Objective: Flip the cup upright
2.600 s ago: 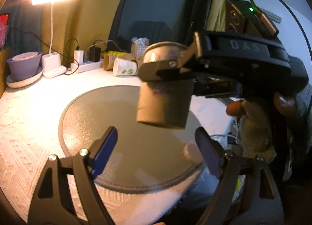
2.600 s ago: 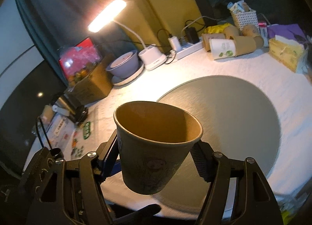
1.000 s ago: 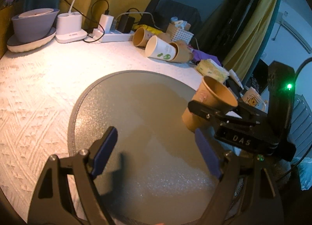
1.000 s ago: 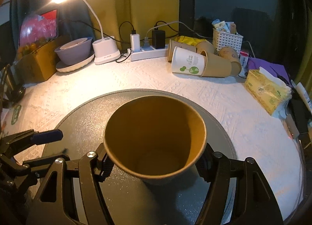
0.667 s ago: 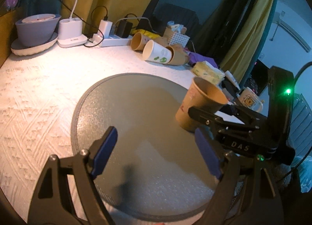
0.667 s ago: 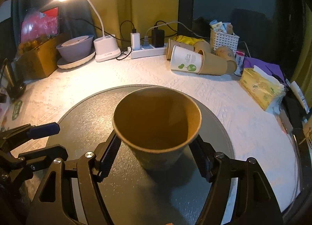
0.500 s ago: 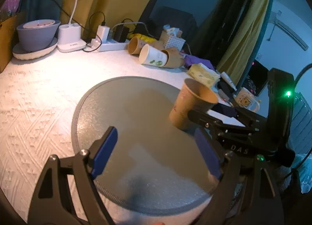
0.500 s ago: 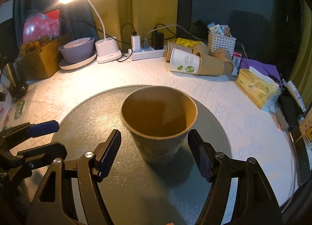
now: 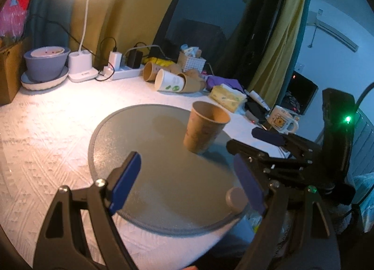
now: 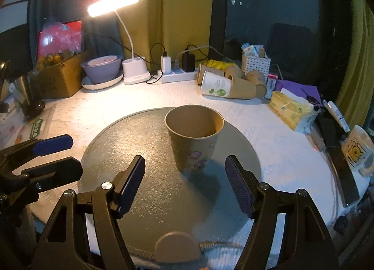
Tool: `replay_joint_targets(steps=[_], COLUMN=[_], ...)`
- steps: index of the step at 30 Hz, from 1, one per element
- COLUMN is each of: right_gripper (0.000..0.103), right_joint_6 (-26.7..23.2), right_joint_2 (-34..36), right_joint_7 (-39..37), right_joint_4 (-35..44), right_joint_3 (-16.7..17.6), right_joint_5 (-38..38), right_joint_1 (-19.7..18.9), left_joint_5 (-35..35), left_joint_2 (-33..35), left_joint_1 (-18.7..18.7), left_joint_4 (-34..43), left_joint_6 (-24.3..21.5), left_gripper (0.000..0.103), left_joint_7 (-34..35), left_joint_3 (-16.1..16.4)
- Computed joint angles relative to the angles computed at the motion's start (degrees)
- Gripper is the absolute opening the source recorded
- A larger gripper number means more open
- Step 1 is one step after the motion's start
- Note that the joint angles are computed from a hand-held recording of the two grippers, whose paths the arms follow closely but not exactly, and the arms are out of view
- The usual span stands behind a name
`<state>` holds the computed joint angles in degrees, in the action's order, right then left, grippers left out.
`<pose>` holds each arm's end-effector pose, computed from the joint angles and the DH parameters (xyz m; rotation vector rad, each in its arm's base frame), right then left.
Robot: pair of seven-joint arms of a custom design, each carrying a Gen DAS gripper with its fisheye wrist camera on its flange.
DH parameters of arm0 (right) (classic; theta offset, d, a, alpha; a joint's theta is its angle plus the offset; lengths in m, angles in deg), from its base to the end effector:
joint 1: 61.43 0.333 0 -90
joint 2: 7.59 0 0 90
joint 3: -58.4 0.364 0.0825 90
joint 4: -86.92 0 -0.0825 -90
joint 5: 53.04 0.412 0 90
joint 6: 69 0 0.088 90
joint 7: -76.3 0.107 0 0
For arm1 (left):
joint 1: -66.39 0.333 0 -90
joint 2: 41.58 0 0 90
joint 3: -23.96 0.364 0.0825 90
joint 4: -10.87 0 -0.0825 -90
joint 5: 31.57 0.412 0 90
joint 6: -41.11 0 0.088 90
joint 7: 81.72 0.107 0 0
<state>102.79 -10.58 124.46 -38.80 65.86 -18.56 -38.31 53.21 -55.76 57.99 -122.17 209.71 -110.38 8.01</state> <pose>0.5248 0.2644 0.5332 -2.1038 0.9682 -0.5310 0.4287 -0.2745 0.5163 -1.8547 1.4382 -1.2118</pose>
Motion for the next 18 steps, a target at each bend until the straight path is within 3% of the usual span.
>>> replay_joint_targets(steps=[18], right_gripper=[0.074], right_joint_6=[1.07], right_joint_2=[-10.19], right_joint_7=[2.81], right_joint_4=[-6.81], right_joint_3=[0.32], right_joint_5=[-1.23], right_joint_1=[0.7], left_joint_5=[-0.64], left_joint_2=[-7.57], left_joint_1=[-1.07], left_joint_4=[-1.12], left_joint_6=[-7.58], left_gripper=[0.087], left_joint_7=[3.53], left_joint_3=[-3.39])
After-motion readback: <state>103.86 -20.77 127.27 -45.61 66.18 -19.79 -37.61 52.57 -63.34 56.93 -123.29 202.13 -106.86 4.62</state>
